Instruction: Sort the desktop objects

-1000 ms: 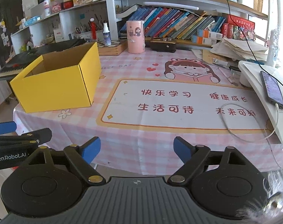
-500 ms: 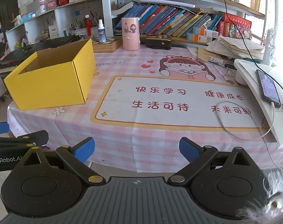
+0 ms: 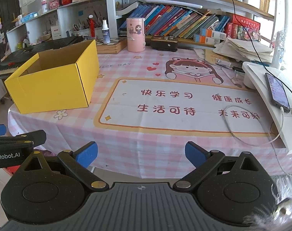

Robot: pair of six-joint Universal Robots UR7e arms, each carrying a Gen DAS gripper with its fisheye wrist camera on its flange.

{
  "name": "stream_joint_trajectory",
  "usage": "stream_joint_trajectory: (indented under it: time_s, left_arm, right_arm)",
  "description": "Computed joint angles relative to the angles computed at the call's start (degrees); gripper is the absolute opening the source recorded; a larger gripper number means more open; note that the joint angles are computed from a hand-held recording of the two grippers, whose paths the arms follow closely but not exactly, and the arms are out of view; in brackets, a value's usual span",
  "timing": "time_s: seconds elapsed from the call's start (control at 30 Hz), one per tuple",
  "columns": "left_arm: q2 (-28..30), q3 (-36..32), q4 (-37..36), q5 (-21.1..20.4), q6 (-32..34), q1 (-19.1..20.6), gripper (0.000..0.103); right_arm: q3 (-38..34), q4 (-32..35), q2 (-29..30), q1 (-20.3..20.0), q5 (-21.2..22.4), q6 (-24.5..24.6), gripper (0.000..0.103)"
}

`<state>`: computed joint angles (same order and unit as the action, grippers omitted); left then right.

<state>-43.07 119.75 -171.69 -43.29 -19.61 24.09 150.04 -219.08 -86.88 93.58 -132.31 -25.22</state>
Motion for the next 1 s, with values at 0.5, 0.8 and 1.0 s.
stream_joint_trajectory:
  time_s: [0.5,0.8,1.0]
  left_arm:
    - [0.03,-0.55,1.74,-0.74,0.20,0.23,0.100]
    - [0.50,-0.66,1.49,-0.39,1.08,-0.06,0.100]
    - [0.66,-1.06,0.83,-0.89,1.27,0.47,0.100]
  right_arm:
    - [-0.13,-0.03,0.22,0.13,-0.15,0.10,0.098]
    - [-0.28,0.29,0.35,-0.04,0.01,0.19,0.098]
    - [-0.62,0.49,0.70,-0.53,0.26,0.45,0.098]
